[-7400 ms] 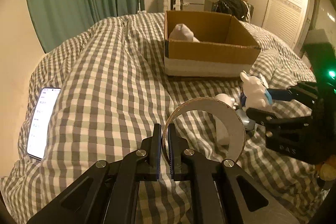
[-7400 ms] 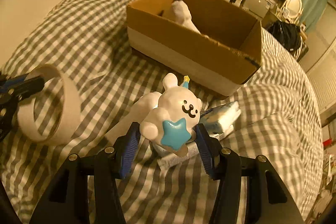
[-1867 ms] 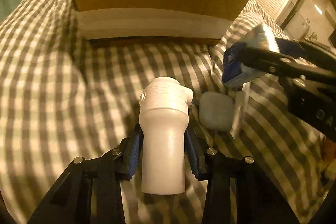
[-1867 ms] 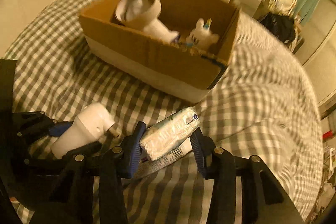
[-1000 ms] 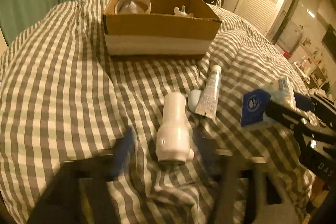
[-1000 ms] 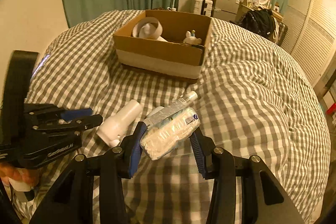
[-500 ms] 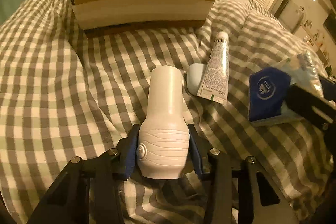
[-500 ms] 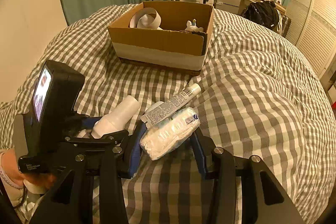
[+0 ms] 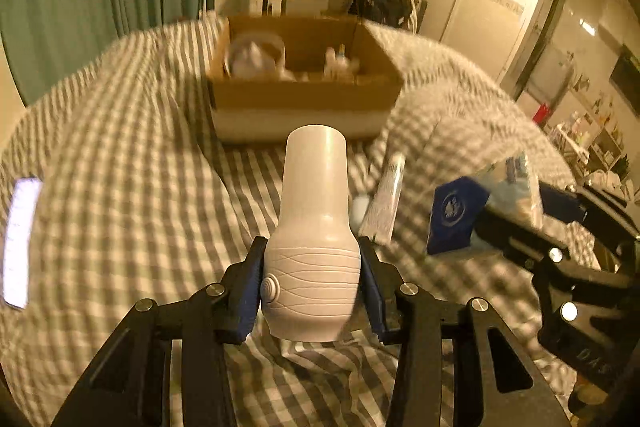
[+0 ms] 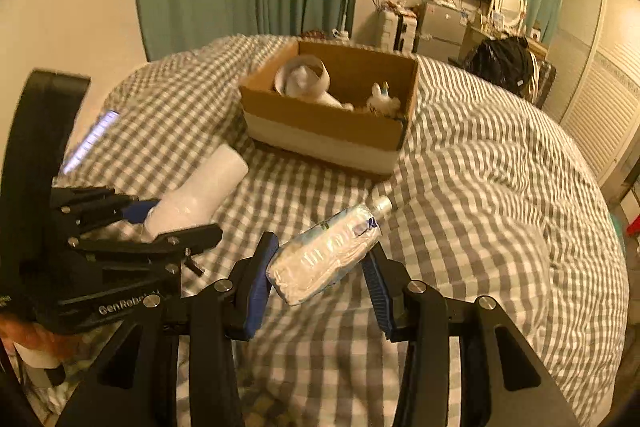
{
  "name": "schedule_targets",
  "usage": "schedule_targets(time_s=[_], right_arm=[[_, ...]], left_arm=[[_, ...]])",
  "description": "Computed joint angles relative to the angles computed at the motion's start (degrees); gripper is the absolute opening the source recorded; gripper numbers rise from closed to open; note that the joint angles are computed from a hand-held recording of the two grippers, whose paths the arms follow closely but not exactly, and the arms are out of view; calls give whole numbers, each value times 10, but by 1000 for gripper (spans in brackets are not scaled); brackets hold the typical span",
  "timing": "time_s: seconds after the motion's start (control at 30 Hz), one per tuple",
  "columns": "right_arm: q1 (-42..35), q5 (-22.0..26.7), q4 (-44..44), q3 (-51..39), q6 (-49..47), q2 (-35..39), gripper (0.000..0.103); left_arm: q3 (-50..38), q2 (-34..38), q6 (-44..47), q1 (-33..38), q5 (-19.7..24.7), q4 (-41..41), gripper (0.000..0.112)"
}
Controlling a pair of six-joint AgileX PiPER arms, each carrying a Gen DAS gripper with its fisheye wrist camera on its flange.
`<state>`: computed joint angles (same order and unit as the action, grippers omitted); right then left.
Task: Organize objects
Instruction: 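Carry the device and wrapped pack over the box and release both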
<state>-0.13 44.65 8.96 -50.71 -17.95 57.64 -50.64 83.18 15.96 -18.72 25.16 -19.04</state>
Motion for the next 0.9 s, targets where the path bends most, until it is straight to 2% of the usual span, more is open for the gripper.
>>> schedule_targets(time_s=[0.17,0.4,0.67,0.9], right_arm=[[16,29,-12,-58,11,-14,43],[16,41,-3,-193,-15,45,43],[-15,49,42,-400,-49,211,43],[-24,68,46,-579,-41,380,43]], left_arm=[[-60,-30,7,25,39,6,44],[-211,16,-15,36,75,38,44],[-417,155,-23,47,101,51,44],[-624,316,-78,34,134,119,44]])
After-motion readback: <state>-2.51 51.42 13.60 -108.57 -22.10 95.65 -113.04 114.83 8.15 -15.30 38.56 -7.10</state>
